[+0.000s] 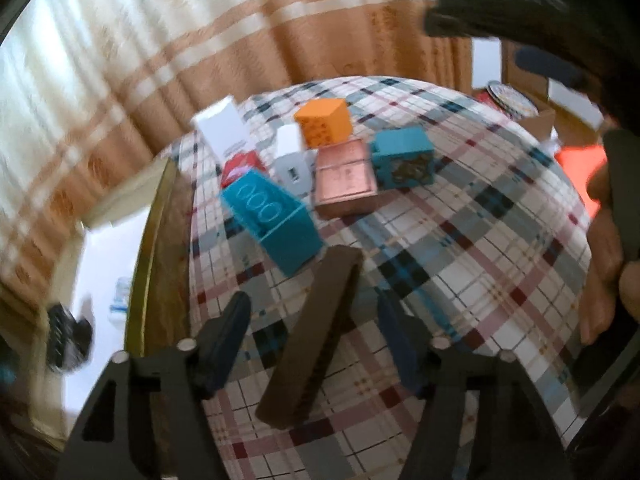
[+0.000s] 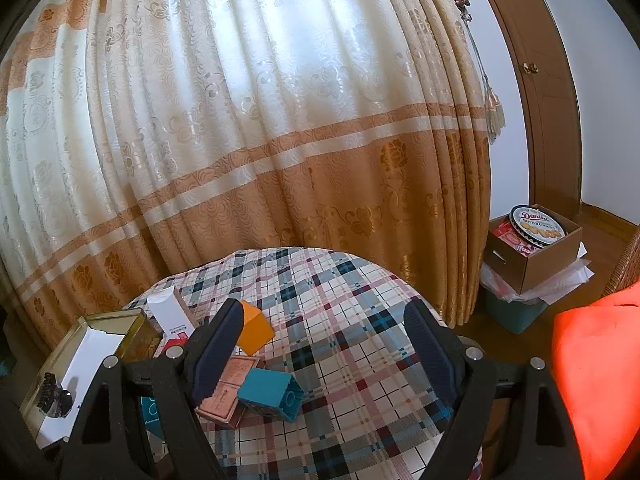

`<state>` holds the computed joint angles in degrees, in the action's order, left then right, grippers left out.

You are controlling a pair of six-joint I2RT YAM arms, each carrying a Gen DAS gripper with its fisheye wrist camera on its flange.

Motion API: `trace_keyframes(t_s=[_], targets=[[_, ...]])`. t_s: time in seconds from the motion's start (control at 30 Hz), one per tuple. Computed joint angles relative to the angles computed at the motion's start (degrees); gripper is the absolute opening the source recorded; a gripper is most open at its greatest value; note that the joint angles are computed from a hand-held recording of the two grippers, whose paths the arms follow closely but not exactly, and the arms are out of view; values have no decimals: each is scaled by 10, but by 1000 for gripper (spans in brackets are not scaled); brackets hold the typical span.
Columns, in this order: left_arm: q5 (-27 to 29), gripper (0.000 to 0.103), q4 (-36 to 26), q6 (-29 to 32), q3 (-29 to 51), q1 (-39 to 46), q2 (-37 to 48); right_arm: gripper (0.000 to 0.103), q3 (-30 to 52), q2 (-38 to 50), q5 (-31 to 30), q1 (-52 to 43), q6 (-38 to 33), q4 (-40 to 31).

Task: Organize rigid objects
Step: 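Grasp the brown wooden bar with the left tool and lift it, then grasp and lift the blue Lego brick with the right tool while the left tool holds the bar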

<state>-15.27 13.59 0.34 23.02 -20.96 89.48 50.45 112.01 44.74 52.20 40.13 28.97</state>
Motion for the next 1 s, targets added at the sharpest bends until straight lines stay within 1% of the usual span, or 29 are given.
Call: trace_keyframes(t_s=[0.03,0.07,0.1,0.17,0.2,0.27,0.3,0.37,0.4,0.47,0.6,0.73,0.87,0.97,1.0], targets=[[29,68,-4,-8,1,18,0,84,0,0,-1,0,-1,0],[45,68,-4,-15,3,27,3,84,0,0,-1,0,-2,0],[81,68,-9,-21,4,49,3,84,1,0,0,0,-2,-2],[143,60,-3,-33,0,80,5,84,3,1,-1,0,-5,-5],[150,58,2,-36,-3,83,4,84,6,2,0,1,-6,-7],[143,56,6,-39,-7,76,4,84,7,2,2,2,-7,-9],[140,53,11,-39,-10,71,3,84,8,3,3,3,-9,-10],[145,26,22,-39,-16,67,1,84,8,3,4,4,-12,-9],[153,21,29,-42,-21,69,0,84,10,4,5,4,-12,-10],[170,16,35,-44,-27,82,-3,84,11,5,6,5,-15,-8],[215,14,50,-46,-38,110,-10,84,13,6,4,5,-18,-10],[238,14,76,-50,-58,124,-31,84,14,7,5,7,-20,-11],[222,14,101,-55,-85,120,-69,84,16,8,1,9,-33,-6],[231,14,101,-61,-108,141,-127,84,16,14,-15,14,-67,21],[214,14,100,-62,-119,142,-162,84,19,16,-18,17,-77,25]])
